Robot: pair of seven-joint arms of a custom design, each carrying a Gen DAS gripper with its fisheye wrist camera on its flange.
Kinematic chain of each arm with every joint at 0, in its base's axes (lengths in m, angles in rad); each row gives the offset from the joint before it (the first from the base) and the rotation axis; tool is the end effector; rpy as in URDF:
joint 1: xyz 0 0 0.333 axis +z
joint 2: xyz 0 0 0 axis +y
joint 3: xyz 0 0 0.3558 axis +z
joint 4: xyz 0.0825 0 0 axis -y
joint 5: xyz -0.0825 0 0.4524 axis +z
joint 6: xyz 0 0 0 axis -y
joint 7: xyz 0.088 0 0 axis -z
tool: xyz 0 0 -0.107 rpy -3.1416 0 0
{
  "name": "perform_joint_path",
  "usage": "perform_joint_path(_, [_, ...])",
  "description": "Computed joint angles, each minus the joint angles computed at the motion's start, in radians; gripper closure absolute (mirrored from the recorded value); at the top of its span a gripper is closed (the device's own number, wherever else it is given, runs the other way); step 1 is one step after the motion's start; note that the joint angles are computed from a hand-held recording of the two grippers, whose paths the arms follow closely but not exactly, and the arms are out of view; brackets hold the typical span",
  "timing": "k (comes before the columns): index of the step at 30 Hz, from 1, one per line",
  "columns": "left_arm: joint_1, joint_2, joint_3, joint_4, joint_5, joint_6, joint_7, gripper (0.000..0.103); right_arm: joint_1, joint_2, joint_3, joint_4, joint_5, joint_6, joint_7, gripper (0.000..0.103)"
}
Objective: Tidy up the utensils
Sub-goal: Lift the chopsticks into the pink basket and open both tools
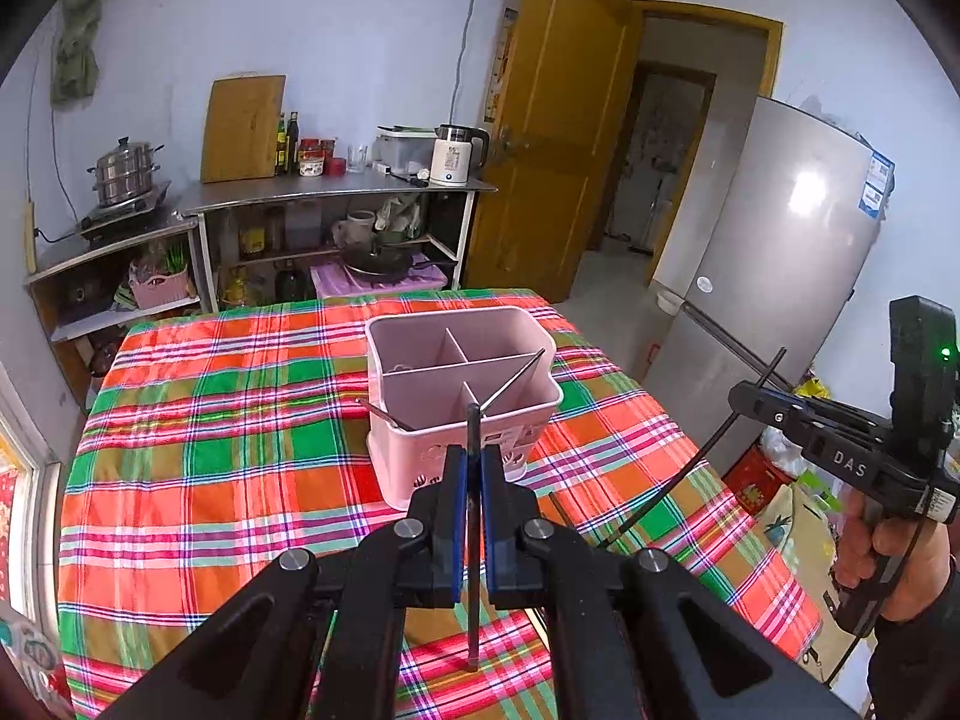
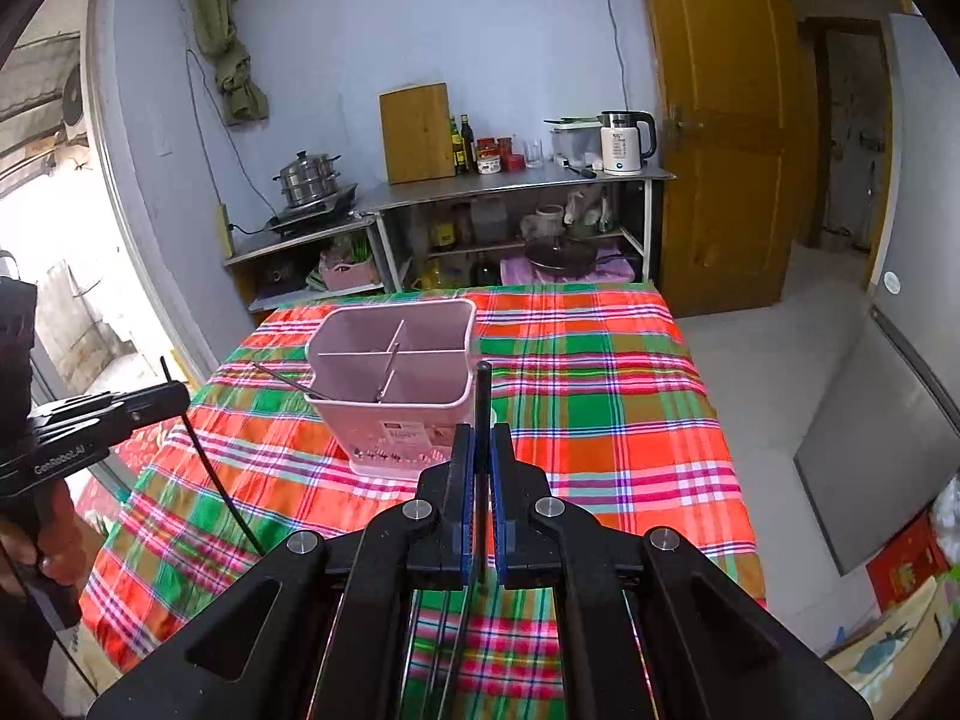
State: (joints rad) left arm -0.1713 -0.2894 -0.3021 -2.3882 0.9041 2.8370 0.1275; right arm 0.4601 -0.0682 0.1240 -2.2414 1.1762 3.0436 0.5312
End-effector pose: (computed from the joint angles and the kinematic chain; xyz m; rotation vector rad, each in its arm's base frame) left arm 0.4584 -0.2889 0.4931 -1.8766 1.5825 -0.9553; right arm 0.5303 0.2663 0.4647 -1.9223 1.1422 -0.3798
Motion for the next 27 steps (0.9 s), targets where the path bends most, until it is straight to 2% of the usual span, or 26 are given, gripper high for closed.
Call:
perform_joint_path(4, [-0.008,-0.011,0.004,-0.010,-0.015,-0.004,0.015,0.099,0.000,-0.004,0.003,-0.009,-0.033,0.004,0.024,0.098])
perform_joint_path(14, [-0.023,-0.044,0.029,-0.014,-0.114,-0.001,0.105,0.099,0.029,-0.031,-0.005,0.006,0.052,0.000,-0.059,0.099])
perform_joint_path(20, [-0.003,-0.049,0.037,0.024,-0.138,0.002,0.143,0.099,0.042,-0.022,0.002,0.052,0.114,-0.012,-0.114,0.099])
perform_joint_path(27, [0.048,-0.038,0.038,0.102,-0.122,0.013,0.145,0.099,0.043,0.020,0.018,0.155,0.257,-0.022,-0.221,0.099])
